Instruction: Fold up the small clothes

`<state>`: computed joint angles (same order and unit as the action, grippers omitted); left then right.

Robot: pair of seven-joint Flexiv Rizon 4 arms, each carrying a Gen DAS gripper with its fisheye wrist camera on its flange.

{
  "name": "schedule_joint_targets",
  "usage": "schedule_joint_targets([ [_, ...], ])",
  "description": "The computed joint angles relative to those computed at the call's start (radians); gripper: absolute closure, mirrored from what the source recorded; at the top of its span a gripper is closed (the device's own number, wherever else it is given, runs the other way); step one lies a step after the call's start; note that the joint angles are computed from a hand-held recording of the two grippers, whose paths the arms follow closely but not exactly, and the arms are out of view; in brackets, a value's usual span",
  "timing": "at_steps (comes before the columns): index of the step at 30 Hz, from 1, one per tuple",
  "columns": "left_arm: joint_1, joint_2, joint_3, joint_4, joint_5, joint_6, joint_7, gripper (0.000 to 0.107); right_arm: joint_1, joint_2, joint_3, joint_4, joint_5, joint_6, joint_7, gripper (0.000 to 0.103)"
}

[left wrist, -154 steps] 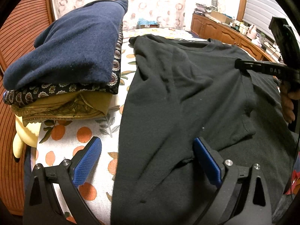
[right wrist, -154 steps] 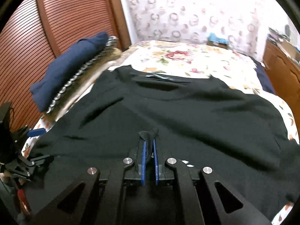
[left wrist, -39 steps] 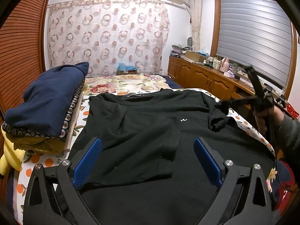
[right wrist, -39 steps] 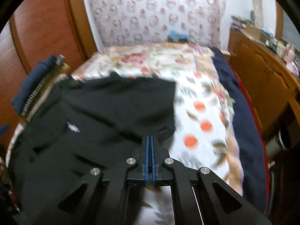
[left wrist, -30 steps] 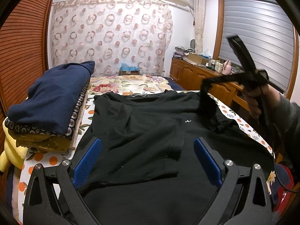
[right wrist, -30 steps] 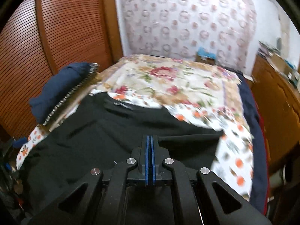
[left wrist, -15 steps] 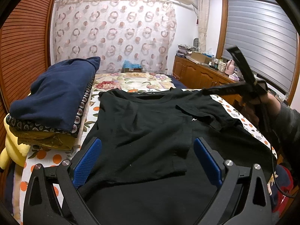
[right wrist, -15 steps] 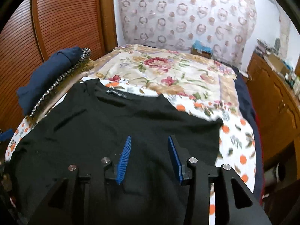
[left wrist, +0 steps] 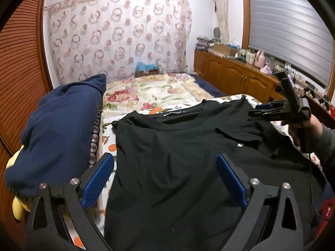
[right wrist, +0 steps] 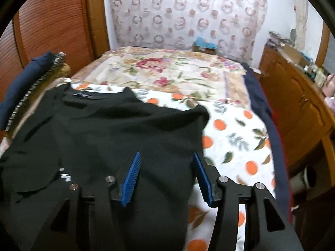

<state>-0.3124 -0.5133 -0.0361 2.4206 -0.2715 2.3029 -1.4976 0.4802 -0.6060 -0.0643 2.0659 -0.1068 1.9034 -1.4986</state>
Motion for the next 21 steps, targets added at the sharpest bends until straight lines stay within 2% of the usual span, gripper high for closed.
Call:
schedule_joint_targets([
  [5, 0.046, -0.013, -0.012, -0.085, 0.021, -0.159, 0.032, 0.039, 0.021, -0.022, -0.025, -0.038, 0.005, -0.044, 0.018, 0.049],
  [7, 0.05, -0.026, -0.009, -0.126, 0.016, -0.218, 0.038, 0.044, 0.017, -0.03, -0.021, -0.051, -0.007, -0.072, 0.029, 0.049],
  [8, 0.036, -0.038, 0.004, -0.151, -0.003, -0.252, 0.046, 0.046, 0.001, -0.036, -0.004, -0.049, -0.01, -0.042, 0.032, 0.048],
  [12, 0.005, -0.072, 0.039, -0.225, -0.039, -0.342, 0.062, 0.051, -0.052, -0.035, 0.049, -0.05, -0.036, -0.038, 0.047, 0.047],
  [18, -0.052, -0.118, 0.119, -0.321, -0.083, -0.489, 0.066, 0.054, -0.012, -0.04, 0.001, -0.051, -0.024, -0.039, 0.063, 0.041],
  [21, -0.019, -0.126, 0.098, -0.338, -0.053, -0.515, 0.052, 0.054, -0.008, -0.041, -0.007, -0.052, -0.025, -0.038, 0.063, 0.039],
])
